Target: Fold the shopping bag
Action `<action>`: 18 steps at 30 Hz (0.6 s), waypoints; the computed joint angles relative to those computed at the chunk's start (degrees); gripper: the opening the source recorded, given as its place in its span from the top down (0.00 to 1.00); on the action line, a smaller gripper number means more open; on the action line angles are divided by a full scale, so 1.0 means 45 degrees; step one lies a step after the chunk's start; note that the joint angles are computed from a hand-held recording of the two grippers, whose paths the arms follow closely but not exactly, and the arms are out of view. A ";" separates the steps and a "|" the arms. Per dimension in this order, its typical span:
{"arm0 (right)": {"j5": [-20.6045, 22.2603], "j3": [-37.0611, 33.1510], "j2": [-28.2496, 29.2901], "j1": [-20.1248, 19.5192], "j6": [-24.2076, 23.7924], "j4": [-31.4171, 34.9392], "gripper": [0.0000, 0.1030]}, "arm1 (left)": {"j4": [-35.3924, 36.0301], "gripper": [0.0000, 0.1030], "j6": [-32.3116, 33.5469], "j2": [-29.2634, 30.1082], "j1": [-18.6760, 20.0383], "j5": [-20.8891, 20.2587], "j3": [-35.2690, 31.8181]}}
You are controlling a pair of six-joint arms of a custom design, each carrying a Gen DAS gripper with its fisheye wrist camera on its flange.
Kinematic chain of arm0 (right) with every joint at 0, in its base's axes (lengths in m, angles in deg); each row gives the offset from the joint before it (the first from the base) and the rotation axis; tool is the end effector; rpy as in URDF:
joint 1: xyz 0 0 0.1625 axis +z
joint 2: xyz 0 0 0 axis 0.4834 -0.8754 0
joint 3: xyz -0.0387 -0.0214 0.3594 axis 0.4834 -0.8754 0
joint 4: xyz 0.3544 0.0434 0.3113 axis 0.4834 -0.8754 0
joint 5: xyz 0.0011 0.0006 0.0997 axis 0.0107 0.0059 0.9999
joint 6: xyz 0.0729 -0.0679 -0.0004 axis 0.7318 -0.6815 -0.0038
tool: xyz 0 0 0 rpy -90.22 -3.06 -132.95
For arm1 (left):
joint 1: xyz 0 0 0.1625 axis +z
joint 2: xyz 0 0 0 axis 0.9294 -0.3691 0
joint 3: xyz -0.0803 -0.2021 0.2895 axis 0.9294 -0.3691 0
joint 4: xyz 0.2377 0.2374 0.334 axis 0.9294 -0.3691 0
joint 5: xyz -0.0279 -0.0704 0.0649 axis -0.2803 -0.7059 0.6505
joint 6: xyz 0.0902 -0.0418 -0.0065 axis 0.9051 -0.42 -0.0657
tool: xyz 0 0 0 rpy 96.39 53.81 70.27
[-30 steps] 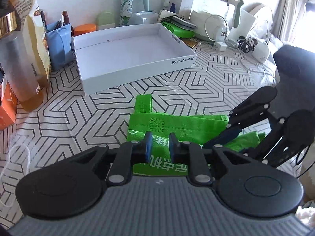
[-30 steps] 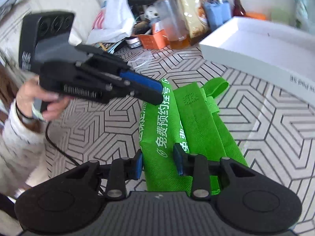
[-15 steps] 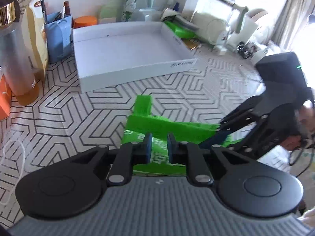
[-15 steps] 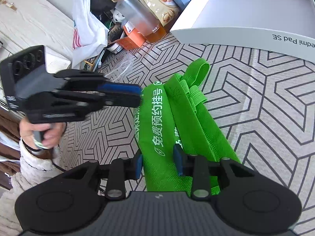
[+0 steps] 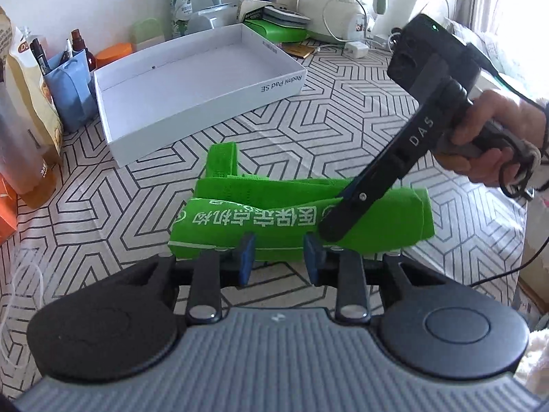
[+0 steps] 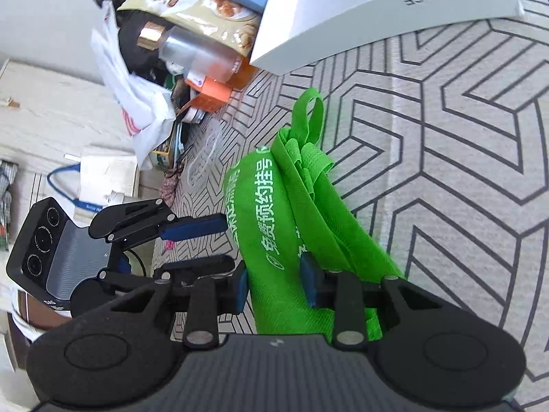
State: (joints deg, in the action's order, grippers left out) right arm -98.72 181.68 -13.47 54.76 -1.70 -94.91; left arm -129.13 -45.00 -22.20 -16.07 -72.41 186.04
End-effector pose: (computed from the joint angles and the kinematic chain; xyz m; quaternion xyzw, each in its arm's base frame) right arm 0.0967 -0.4853 0.2213 0.0068 0.9852 -0.1575 0.0671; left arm -0.2385 -0.5618 0.1913 0.5607 0.8191 -0.0566 0.1070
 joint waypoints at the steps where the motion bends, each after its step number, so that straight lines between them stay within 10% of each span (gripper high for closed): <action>1: 0.0041 -0.0063 0.0038 -0.0054 0.0182 0.0066 0.69 | -0.0124 0.71 -0.0076 0.0149 0.0022 -0.0027 -0.0099; 18: 0.0351 -0.0239 0.0150 -0.0354 -0.0106 0.0354 0.71 | -0.1036 0.61 0.3095 -0.0178 -0.0514 0.0103 0.0319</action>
